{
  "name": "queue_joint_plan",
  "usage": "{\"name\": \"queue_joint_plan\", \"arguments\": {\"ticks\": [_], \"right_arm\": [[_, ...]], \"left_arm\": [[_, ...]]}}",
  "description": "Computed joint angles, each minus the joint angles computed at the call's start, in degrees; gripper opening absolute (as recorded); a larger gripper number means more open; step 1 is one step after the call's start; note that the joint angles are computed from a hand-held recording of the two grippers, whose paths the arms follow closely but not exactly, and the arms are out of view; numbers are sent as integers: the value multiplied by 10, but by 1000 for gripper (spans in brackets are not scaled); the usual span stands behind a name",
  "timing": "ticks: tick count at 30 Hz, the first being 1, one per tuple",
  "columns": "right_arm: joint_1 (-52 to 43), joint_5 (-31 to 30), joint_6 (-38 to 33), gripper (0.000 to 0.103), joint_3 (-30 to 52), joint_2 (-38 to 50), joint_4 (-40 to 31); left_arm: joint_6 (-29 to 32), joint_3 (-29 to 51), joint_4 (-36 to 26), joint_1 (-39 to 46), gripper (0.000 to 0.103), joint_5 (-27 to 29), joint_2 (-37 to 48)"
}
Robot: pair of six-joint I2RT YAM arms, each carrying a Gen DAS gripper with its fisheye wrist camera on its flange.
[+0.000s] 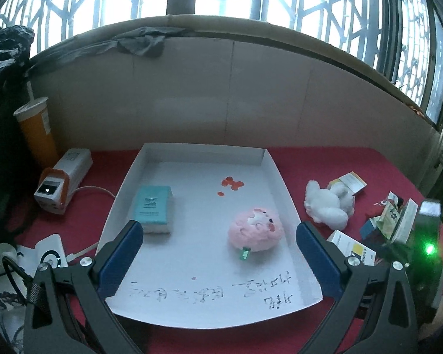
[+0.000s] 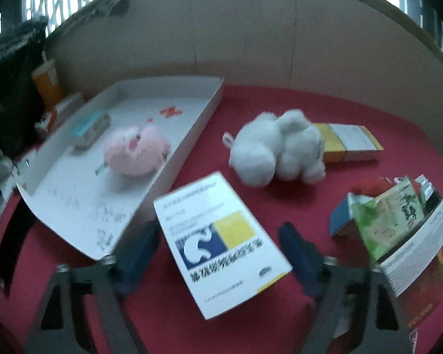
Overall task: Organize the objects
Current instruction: 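Move both tools back over the table toward the remaining boxes, then grasp the white medicine box with the right tool while the left tool grasps the long sealant box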
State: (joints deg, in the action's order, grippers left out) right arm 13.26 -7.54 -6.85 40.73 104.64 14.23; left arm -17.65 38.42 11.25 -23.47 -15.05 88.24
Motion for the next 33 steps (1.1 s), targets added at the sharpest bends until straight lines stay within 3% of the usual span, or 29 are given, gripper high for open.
{"name": "queue_joint_plan", "arguments": {"ticks": [3, 10, 15, 19, 22, 25, 30, 33], "right_arm": [[10, 19, -12, 57, -15, -4, 11], [-18, -1, -13, 54, -147, -114, 74], [-160, -88, -37, 54, -245, -255, 59], [-375, -238, -67, 54, -261, -345, -16], [-508, -329, -84, 54, -238, -347, -53], [-599, -380, -88, 54, -209, -309, -60], [-674, -419, -87, 55, -161, -221, -63], [-698, -431, -93, 55, -139, -177, -66]], "left_arm": [[-4, 10, -7, -7, 103, 0, 7], [36, 56, -9, -67, 103, -4, 63], [72, 120, -9, -107, 103, 77, 131], [99, 208, -49, -143, 103, 145, 201], [105, 281, -89, -184, 102, 146, 256], [112, 332, -103, -208, 97, 147, 291], [156, 458, -163, -223, 96, 142, 355], [182, 542, -215, -223, 86, 147, 402]]}}
